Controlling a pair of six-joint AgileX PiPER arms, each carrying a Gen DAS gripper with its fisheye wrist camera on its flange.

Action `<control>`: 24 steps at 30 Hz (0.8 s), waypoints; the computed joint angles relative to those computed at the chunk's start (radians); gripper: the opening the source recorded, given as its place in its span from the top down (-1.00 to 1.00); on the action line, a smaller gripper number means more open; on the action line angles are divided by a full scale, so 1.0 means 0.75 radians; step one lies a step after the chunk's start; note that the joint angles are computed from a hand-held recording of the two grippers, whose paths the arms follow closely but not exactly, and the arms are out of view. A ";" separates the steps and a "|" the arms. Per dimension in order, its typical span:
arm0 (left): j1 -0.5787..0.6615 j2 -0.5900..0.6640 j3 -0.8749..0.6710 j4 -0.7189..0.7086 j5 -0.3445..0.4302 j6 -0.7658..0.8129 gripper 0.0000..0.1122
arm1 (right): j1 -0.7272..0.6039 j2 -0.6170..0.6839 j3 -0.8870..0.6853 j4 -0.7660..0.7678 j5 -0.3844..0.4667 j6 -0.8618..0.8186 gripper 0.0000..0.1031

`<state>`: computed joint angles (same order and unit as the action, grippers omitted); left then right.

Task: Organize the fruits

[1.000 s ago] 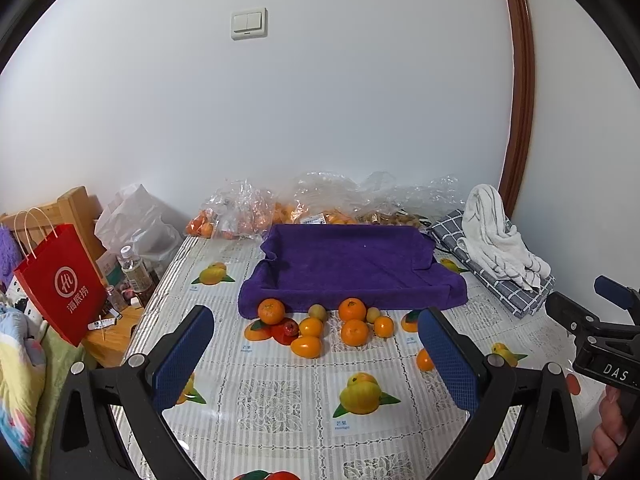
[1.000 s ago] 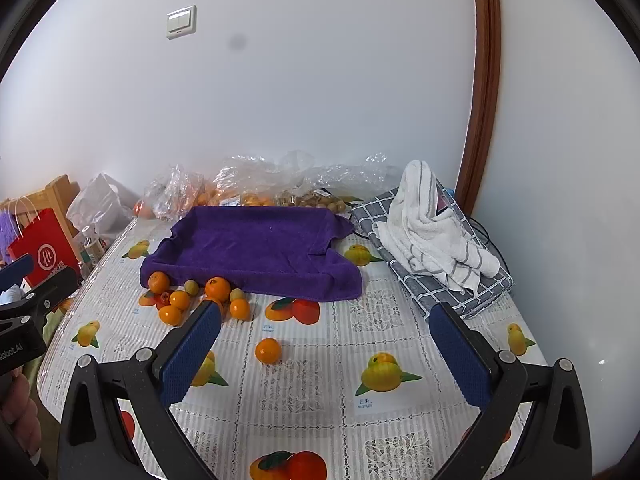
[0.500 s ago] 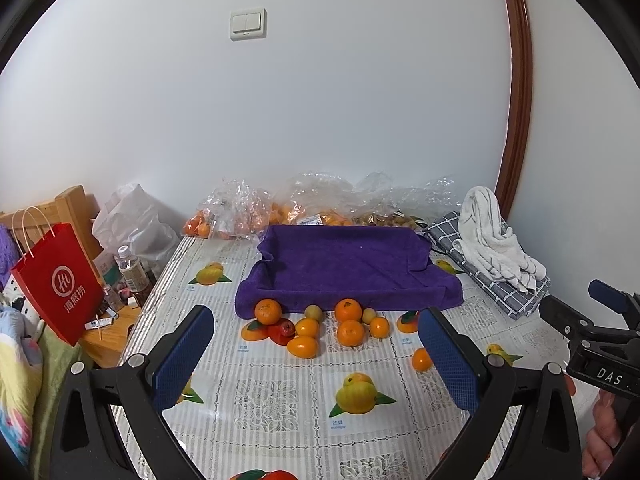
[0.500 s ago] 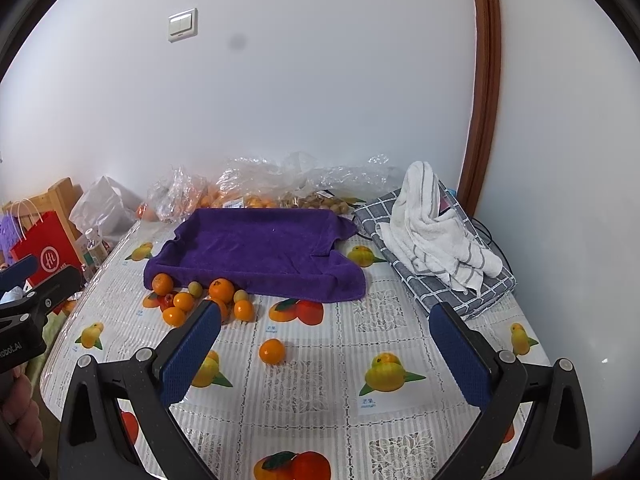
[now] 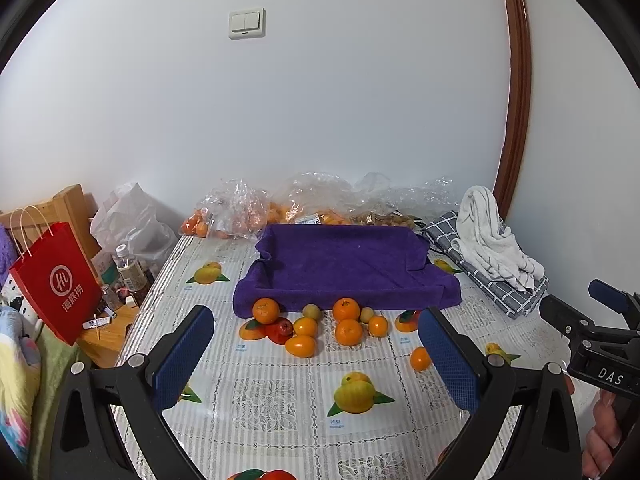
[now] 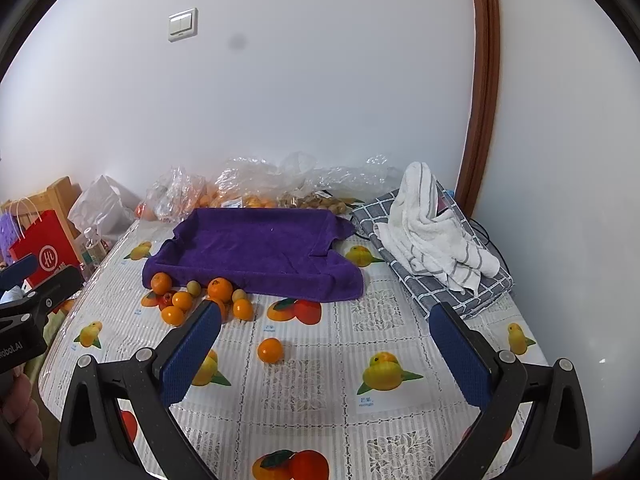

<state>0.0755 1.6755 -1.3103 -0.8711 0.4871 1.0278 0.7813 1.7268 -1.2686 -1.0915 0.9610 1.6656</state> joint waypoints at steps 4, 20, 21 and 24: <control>0.004 -0.005 0.007 -0.017 0.003 0.014 -0.83 | 0.004 0.002 -0.005 0.005 0.011 -0.004 -0.99; 0.026 0.092 -0.051 0.031 -0.047 -0.081 -0.83 | -0.001 0.063 0.026 -0.135 -0.036 0.114 -0.99; 0.032 0.127 -0.080 0.064 -0.028 -0.115 -0.83 | -0.011 0.078 0.023 -0.147 -0.043 0.122 -0.99; 0.048 0.217 -0.138 0.075 -0.007 -0.137 -0.83 | -0.083 0.141 0.000 -0.104 -0.166 0.089 -0.95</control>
<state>0.1117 1.8384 -1.4134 -0.8147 0.4819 0.9249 0.7190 1.8325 -1.2686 -1.1697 0.8363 1.7320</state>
